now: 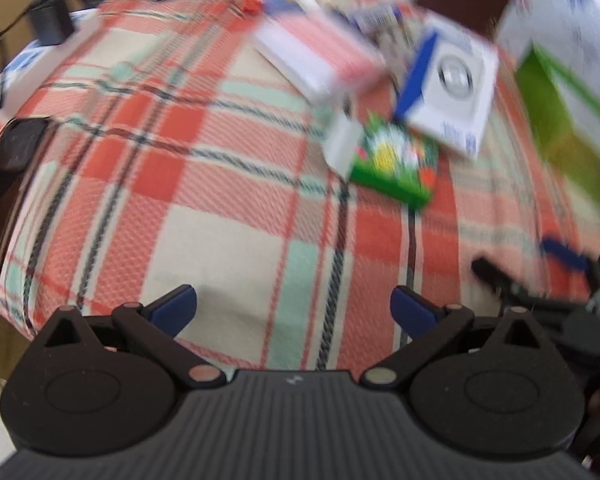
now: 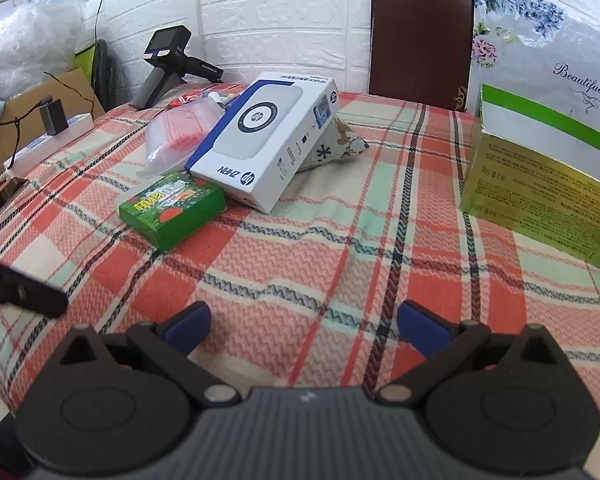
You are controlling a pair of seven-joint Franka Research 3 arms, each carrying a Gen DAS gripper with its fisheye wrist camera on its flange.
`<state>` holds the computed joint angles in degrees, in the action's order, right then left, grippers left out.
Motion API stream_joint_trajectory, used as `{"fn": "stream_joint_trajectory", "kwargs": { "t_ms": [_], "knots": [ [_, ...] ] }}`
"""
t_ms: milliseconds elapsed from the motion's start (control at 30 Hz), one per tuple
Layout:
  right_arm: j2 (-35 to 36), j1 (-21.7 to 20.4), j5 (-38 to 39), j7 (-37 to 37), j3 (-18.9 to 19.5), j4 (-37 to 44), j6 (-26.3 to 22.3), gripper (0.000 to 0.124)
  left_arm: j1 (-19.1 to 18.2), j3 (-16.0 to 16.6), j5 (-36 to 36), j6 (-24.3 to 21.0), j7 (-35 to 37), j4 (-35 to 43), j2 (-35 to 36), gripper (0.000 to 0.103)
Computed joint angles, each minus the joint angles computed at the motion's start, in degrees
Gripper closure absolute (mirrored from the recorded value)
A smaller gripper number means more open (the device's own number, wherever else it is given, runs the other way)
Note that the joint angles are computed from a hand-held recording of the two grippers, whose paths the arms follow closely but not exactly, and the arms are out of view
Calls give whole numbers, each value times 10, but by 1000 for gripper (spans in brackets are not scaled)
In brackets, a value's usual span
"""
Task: Organize objects
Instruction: 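Move the left tool toward the green snack box, then grasp the green snack box with the left tool and drop it into the green box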
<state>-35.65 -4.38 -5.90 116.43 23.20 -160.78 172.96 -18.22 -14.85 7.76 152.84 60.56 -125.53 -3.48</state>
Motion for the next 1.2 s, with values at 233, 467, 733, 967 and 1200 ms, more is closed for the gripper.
{"fn": "stream_joint_trajectory", "kwargs": {
  "t_ms": [233,467,733,967,1200],
  "knots": [
    [6,12,35,-31,-20,-1,83,26,2,17,23,118,1,-19,-4,0],
    [97,156,76,-165,-135,56,73,45,88,-99,-330,157,467,99,119,29],
    [188,160,110,-239,-113,111,106,62,85,-93,-508,54,557,132,146,58],
    [76,149,158,-260,-94,20,163,64,11,-69,-411,84,532,102,78,60],
    [-41,-141,259,-255,120,-28,232,64,-38,-117,-338,119,602,299,227,59]
  ]
}}
